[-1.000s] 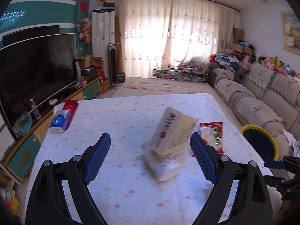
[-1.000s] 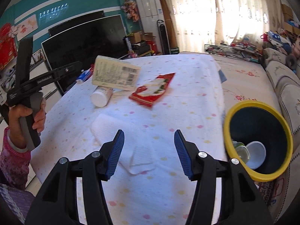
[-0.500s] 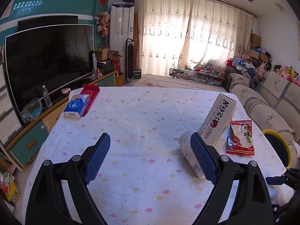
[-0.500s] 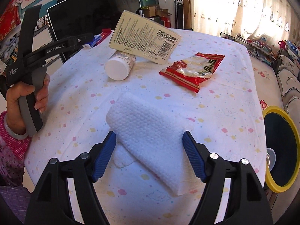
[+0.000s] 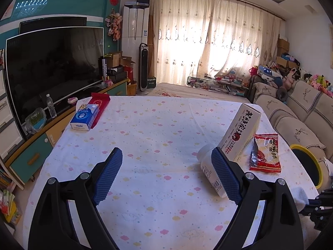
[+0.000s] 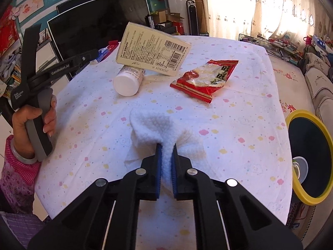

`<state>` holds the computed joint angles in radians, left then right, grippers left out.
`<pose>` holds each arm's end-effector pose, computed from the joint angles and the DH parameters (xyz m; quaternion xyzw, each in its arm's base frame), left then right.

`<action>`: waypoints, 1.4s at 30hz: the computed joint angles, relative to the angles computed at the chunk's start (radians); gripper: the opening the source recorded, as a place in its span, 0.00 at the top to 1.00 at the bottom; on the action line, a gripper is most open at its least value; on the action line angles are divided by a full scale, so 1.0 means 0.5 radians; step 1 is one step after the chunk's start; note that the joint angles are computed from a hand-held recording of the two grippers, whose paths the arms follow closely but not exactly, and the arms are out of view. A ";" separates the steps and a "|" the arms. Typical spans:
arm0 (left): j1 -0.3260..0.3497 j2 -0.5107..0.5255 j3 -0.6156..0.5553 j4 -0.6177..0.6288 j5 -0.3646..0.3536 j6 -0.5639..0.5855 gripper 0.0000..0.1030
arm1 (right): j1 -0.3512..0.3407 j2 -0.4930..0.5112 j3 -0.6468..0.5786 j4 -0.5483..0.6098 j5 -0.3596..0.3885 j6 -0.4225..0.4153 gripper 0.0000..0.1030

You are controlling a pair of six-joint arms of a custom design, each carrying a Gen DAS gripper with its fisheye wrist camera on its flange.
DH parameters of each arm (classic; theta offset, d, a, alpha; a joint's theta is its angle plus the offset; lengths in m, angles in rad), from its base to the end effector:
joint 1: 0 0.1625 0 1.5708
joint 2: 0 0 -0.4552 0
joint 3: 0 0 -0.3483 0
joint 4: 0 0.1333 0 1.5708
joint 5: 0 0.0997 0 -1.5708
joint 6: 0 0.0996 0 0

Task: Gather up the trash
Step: 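Carry the white wipe over the bin and open the right tool, then reach the left tool to the white box with red print and grasp it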

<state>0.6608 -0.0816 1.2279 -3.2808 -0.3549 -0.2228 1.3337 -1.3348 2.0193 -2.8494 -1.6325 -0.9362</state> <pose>-0.4134 -0.6085 -0.0938 0.1160 0.7959 -0.4870 0.3405 0.0027 -0.5300 0.3583 0.3188 -0.9010 0.2273 0.1865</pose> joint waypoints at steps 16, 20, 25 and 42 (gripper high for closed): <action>0.002 -0.007 -0.001 0.046 -0.010 -0.024 0.16 | -0.279 0.045 -0.534 -0.202 0.049 0.502 0.92; 0.011 -0.013 -0.001 0.119 -0.019 -0.077 0.16 | -0.338 0.150 -0.700 -0.216 -0.039 0.607 0.91; 0.020 -0.010 -0.015 0.176 -0.030 -0.103 0.16 | -0.389 0.260 -0.841 -0.227 -0.137 0.696 0.90; 0.028 0.006 -0.038 0.193 -0.089 -0.066 0.16 | -0.427 0.281 -0.731 -0.464 -0.207 0.769 0.56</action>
